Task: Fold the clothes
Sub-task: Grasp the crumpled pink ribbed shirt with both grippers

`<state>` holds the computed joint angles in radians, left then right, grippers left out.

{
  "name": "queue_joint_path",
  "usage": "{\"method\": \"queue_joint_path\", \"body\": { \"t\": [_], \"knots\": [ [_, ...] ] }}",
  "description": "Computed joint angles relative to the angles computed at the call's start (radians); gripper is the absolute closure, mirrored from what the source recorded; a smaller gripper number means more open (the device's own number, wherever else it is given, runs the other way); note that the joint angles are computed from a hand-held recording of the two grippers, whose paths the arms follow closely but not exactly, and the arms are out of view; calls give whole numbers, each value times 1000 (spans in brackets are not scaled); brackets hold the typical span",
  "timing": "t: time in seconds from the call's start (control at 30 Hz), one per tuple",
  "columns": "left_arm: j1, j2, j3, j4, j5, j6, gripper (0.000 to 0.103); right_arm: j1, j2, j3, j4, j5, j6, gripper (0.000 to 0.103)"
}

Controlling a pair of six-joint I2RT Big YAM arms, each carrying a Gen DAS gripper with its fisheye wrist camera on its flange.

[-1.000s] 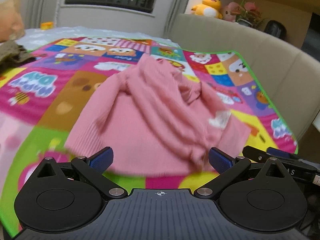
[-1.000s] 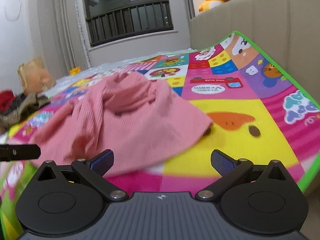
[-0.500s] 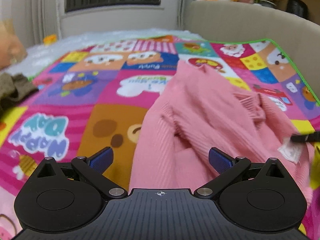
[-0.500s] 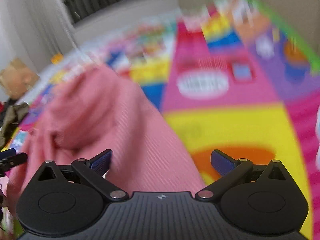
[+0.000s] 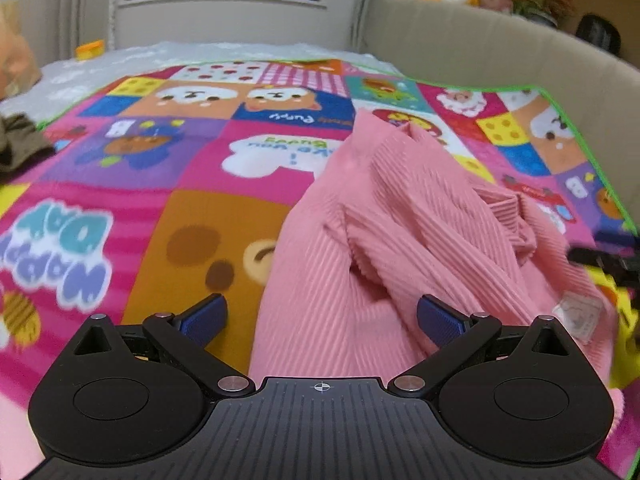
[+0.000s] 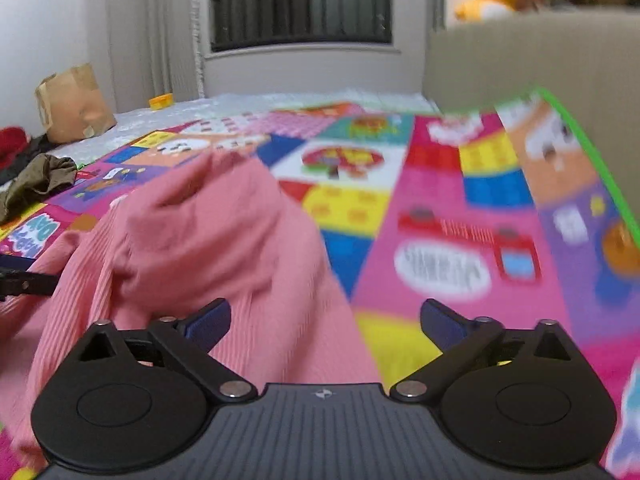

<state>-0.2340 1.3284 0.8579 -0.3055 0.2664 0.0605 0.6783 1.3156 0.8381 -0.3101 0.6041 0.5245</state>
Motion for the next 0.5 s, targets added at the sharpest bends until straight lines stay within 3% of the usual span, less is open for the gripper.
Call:
{"method": "queue_joint_path", "body": {
  "t": [0.1,0.13,0.2,0.23,0.3,0.37,0.5],
  "knots": [
    [-19,48,36,-18,-44,20,3,-70,79,65,-33,-126,-5,46],
    [-20,52,34,-11,-52,25,7,-81,93,69,-29,-147,-2,52],
    [-21,57,27,2,-66,35,21,-89,102,55,0,-164,6,56],
    [-20,46,13,10,-65,44,29,-87,97,46,7,-164,11,69],
    [-18,22,-12,19,-60,60,50,-74,64,16,15,-177,39,85],
    [-18,-12,-33,-9,-39,70,71,-54,28,-18,15,-175,50,91],
    [-13,-108,-88,-98,37,104,75,7,-56,-84,-21,-149,80,95]
  ]
}}
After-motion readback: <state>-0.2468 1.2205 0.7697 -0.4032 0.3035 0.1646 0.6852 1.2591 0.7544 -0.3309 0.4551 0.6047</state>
